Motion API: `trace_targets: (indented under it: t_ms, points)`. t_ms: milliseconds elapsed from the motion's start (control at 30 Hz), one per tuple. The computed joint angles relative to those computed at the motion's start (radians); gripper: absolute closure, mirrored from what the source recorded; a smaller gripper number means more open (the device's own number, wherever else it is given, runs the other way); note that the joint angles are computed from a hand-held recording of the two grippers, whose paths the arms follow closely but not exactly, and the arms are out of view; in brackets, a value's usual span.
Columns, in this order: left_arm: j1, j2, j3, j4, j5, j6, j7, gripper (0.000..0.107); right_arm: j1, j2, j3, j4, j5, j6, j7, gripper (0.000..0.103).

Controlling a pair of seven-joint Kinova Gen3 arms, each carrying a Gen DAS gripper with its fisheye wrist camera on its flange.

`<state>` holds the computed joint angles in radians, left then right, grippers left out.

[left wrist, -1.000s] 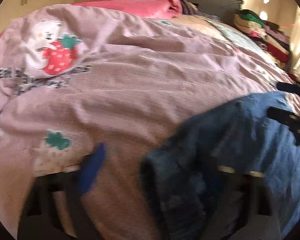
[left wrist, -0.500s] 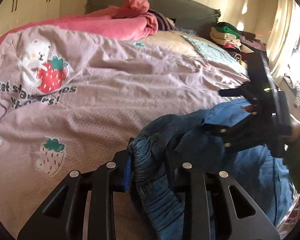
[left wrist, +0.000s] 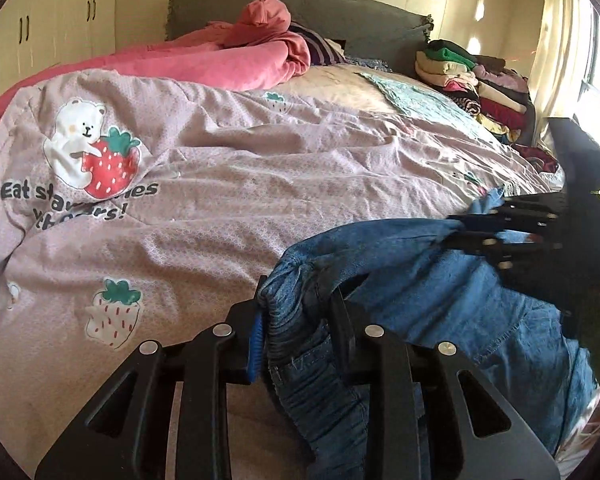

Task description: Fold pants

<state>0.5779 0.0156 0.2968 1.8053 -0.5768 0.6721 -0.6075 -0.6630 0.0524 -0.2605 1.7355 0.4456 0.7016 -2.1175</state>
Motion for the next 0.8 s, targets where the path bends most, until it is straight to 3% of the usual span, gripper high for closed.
trace_targets:
  t_ms: [133,367,567,800]
  points:
    - [0.025,-0.028,0.033,0.019,-0.048,0.027,0.049,0.081,0.004,-0.094,-0.031,0.074,-0.011,-0.024,-0.070,0.093]
    - [0.066,-0.079,0.112,0.036,-0.141,0.094,0.120,0.081,0.052,-0.244,-0.151,0.198,0.006,-0.067,-0.245,0.097]
    - [0.064,-0.146,0.198,0.092,-0.141,0.123,0.182,0.080,0.088,-0.367,-0.255,0.265,-0.073,-0.071,-0.271,0.098]
    - [0.033,-0.208,0.283,0.136,-0.068,0.154,0.180,0.079,0.117,-0.441,-0.378,0.290,-0.205,-0.040,-0.265,0.098]
